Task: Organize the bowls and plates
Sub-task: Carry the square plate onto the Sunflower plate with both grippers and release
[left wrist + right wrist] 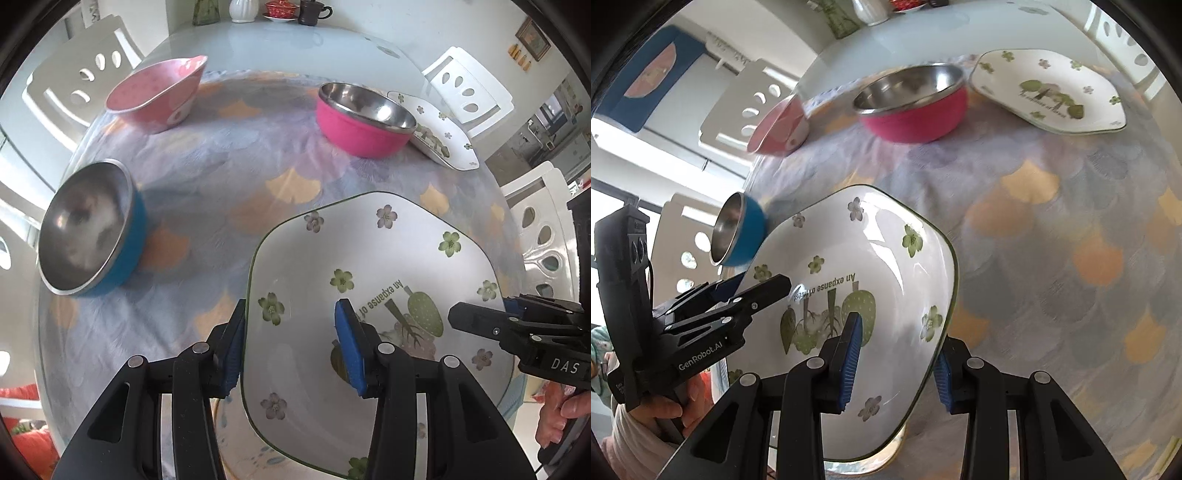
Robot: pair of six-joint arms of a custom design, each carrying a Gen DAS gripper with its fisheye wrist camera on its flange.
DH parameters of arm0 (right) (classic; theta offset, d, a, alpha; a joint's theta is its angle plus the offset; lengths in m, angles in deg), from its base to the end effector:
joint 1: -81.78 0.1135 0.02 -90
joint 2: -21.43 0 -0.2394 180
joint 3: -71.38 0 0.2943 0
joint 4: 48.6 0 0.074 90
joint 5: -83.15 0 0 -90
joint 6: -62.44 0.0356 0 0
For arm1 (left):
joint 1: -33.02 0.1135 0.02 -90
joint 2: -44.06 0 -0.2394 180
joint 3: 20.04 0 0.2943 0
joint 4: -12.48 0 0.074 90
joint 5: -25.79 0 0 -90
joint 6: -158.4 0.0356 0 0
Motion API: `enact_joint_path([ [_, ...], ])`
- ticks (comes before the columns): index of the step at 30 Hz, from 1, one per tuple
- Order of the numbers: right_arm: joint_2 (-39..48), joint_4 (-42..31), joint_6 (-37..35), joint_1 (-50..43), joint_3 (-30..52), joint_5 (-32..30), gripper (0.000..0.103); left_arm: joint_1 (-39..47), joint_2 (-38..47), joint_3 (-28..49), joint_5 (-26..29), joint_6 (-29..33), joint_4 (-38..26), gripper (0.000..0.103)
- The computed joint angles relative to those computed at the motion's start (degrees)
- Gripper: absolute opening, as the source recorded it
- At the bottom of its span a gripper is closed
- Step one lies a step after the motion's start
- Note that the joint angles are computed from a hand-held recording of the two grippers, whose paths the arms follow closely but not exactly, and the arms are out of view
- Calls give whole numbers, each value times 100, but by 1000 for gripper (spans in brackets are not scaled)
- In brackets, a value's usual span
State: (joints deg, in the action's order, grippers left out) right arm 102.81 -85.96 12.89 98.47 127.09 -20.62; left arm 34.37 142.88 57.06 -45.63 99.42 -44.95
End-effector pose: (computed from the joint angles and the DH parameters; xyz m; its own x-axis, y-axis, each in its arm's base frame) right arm 0.2836 0.0939 0.1259 -0.8977 0.3887 -0.2075 0.2629 0.8504 0.4557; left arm 0.3506 -0.0031 0.1353 -0.8220 0.4692 -0.3226 0.5382 0.8252 -0.1712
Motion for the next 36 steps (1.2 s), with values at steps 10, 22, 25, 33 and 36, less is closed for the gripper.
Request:
enact_joint_path([
  [10,-212,159,613,806,-318,143,36,685,-207,-234,382,961,-331,42],
  [22,-125,333,1283,1465,-542,280,36,1091,-235,-510,464,1776,-444,42],
  [25,-59,359,1375,1570,-546,354,36,1125,-223,-596,424,1868,-395,42],
  [33,143,409,1596,1632,-579,379,36,1142,-205,-845,281,2070,-286,42],
  [36,183,379,1660,1620,-568,355,36,1144,-251,-944,202,2115,-261,42],
])
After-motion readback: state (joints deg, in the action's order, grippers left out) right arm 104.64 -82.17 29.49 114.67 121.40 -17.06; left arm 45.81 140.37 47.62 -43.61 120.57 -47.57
